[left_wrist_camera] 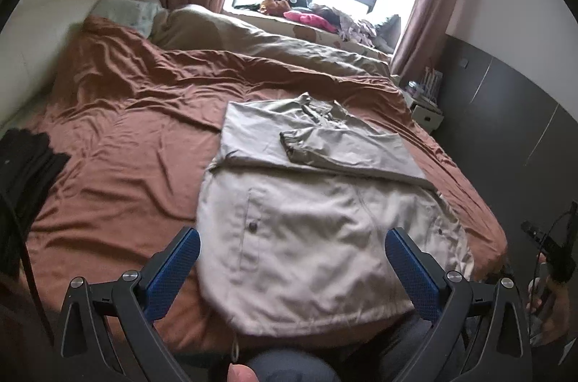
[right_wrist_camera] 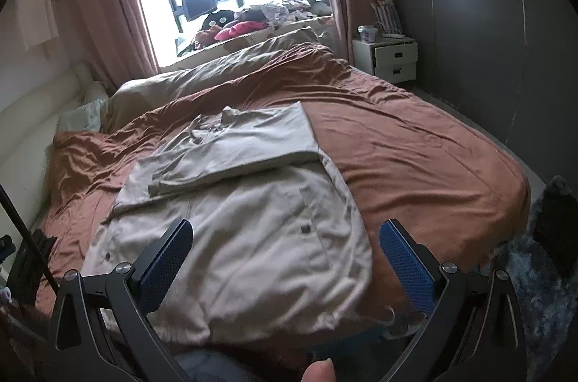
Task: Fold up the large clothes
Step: 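Lift both tools up and back away from the jacket, then lower both tools to the jacket's drawstring hem edge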
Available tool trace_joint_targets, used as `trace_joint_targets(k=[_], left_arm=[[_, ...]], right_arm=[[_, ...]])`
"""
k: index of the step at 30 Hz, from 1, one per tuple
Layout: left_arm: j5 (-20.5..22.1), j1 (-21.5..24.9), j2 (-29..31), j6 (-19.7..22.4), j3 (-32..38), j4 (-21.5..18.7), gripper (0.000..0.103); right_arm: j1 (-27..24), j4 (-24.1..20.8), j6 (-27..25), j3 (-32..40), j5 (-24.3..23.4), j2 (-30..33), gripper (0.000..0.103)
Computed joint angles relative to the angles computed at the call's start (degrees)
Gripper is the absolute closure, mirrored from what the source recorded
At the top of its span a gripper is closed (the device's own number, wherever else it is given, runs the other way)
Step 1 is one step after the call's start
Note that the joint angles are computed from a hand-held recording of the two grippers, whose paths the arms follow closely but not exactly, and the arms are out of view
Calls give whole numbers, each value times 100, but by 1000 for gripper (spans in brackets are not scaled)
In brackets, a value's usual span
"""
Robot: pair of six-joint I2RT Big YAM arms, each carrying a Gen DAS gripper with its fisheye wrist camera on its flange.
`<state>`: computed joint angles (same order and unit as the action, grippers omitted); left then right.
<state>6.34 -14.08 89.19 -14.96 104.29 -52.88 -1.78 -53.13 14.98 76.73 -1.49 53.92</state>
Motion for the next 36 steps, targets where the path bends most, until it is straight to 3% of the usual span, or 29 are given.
trace_joint_targets(k=[5, 6, 10, 18, 23, 30, 36], left_arm=[[-156, -13, -707, -114, -926, 254, 0], [-229, -19, -814, -156, -1062, 258, 0], [-570, -92, -1304, -240, -1686, 441, 0], [-360, -43, -2020, -455, -2722, 706, 0], [-344, -94, -2162, -409, -3057, 723, 0], [-211, -69, -2226, -453, -3513, 1003, 11], [152, 154, -1895, -591, -3562, 1167, 21]], right_arm=[[-120, -193, -170, -462, -220, -596, 0], [-398, -275, -275, -491, -541, -683, 0], [-853, -323, -438, -790, -1043, -1037, 0], [-1291, -429, -784, -1281, -1436, -1445, 0], [-1483, -558, -754, -1533, -1700, -1705, 0], [-1598, -527, -745, -1758, -1763, -1819, 0], [-1499, -379, -507, -1886, -1743, -1656, 3]])
